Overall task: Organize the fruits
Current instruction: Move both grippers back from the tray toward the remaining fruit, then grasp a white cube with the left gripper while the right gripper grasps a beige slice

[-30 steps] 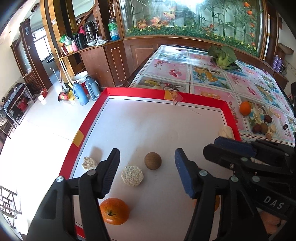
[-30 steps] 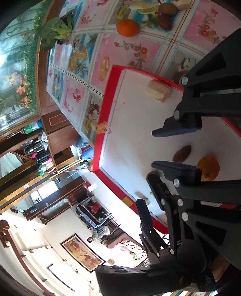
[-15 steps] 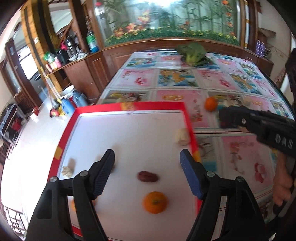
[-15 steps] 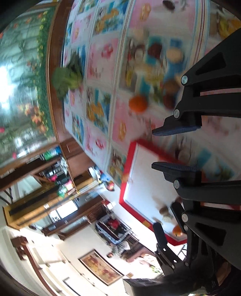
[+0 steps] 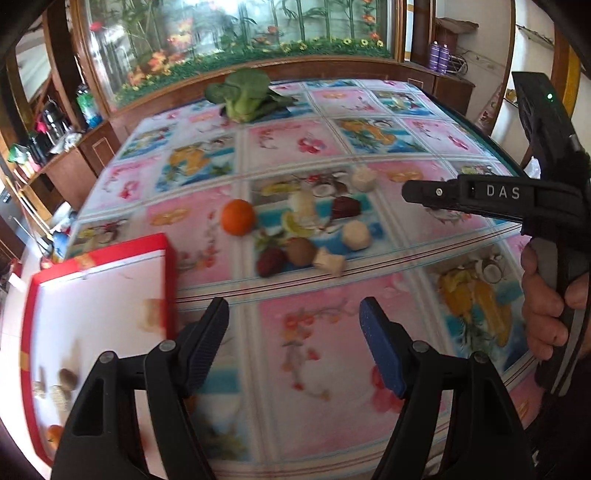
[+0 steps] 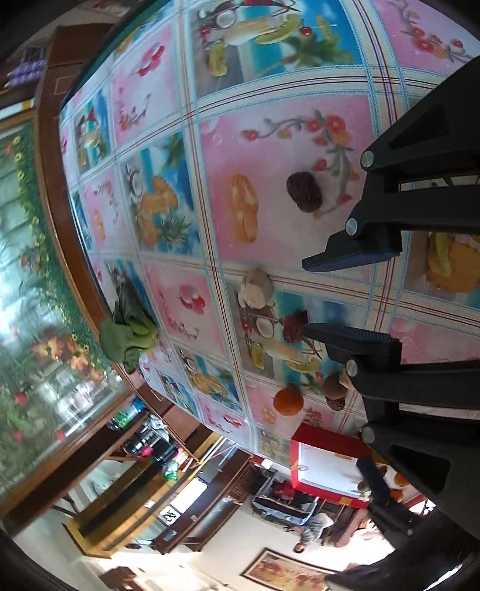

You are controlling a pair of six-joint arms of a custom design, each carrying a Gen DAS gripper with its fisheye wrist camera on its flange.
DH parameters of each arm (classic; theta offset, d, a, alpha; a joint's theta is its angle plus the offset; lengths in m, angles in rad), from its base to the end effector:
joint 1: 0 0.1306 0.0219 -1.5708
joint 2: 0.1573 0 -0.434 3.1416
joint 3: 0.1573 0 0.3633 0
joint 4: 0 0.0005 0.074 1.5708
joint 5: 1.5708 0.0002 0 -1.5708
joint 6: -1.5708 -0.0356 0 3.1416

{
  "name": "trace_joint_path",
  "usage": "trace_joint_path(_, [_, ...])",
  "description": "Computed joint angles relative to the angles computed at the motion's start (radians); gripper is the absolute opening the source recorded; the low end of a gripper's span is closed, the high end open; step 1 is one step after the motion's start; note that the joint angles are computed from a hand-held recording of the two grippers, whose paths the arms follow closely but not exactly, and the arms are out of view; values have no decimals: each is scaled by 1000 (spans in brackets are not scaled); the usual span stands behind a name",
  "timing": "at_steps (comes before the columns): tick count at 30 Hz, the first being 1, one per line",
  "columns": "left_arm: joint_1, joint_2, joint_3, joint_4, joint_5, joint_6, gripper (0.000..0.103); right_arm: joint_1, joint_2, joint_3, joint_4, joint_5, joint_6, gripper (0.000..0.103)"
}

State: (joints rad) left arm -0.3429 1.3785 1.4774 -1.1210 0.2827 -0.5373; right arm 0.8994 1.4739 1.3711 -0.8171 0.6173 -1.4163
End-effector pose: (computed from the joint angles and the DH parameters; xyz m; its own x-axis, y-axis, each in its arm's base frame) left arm 0.3963 -0.1525 0.5078 -0.4549 0.6843 -0.5699 0.8064 0.5881 0.0625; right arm 0.3100 0.3562 0.4444 -0.4914 0.6767 -0.5482 0.4243 0.7358 0.5278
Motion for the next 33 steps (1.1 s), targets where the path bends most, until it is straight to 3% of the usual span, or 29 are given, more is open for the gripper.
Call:
trace_joint_path(9, [-63,72,24,-28,8,147,70,-4,-13,-16,24,-5,-9,28])
trace_joint_path(16, [-75,92,14,27,-20,223,57,-6,-5,-8,40,-26,23,28])
trace_joint_path(18, [-73,95,14,34,-18,225,55,-10,5,-3,47,-48,42,28])
trace_joint_path(26, [-38,97,11,44,15,171,30,-9,73,71,-8,-79,136,28])
trace_joint_path(33, [8,84,5,-1,54,84,29,4,134,150,-77,-60,232,29])
